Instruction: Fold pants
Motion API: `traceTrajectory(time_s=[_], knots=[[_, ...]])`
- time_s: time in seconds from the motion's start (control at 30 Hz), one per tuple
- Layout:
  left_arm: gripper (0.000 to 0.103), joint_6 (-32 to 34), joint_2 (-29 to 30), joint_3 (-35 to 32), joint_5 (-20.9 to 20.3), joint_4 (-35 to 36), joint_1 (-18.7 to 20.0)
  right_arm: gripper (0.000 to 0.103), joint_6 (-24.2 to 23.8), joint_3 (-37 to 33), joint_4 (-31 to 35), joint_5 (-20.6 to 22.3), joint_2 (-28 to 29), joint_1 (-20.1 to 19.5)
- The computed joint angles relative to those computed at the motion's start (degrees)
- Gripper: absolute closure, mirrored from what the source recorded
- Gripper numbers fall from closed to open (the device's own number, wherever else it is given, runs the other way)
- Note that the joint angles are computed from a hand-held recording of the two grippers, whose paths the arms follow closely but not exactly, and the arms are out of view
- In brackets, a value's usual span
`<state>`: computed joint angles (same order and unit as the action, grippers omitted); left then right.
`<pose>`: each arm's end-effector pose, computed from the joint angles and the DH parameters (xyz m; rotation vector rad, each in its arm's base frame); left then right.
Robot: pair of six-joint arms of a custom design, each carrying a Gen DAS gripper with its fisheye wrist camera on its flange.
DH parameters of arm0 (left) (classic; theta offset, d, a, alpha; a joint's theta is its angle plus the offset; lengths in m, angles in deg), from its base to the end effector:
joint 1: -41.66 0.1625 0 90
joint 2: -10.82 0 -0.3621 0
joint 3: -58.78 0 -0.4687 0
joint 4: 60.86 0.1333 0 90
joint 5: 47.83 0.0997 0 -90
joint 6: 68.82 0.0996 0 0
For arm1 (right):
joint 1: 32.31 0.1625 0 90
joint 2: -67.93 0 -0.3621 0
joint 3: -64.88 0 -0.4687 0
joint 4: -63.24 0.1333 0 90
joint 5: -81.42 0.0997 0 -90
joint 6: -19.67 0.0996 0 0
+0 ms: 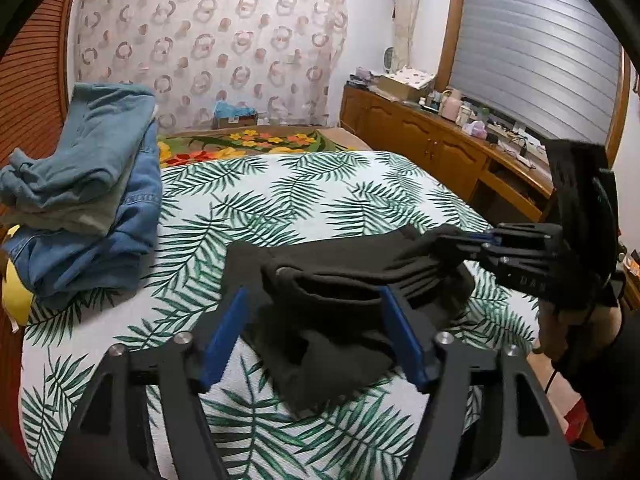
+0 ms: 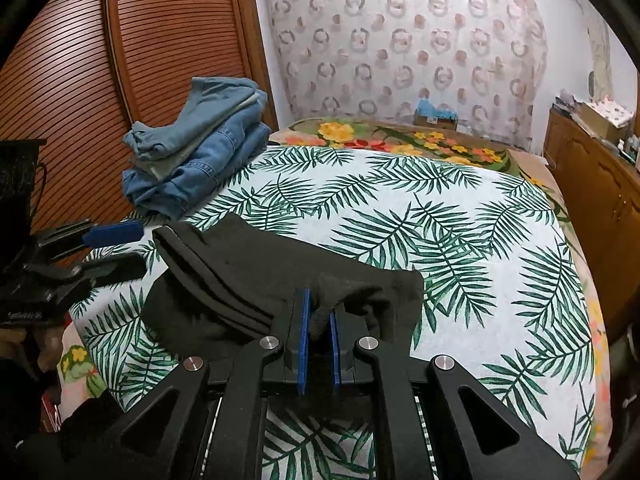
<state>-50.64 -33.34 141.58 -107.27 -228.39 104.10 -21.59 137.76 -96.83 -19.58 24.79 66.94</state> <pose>-0.1873 -0.7565 0.1179 0.7536 2.4105 -0.9407 0.2431 -0.7816 0.1676 1.0414 -2.4264 0.8614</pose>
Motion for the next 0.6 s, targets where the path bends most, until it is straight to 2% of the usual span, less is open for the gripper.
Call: traceTrajectory(time_s=[0.17,0.3,0.5,0.6], knots=[[0.032,-0.6,-0.2,0.5,0.9,-0.3,0.6,0.095,0.1,-2.1,-0.6,-0.4,1.7,0.1],[0.032,-1.4,0.2,-0.2,0.9,0.9,1.1,0.087,0.8,-4.1,-1.5,-2.8,3.1,0.6],[0.032,-0.9,0.9,-0.9,0.7,1.8,1.3,0.077,2.2,0.0,-4.1,0.2,-0.5,-0.3],[0.032,-1.3,1.9,-2.6,0.9,3.1,1.6,0.076,2.7,1.8,-2.7,1.8,-2.4,-1.2]])
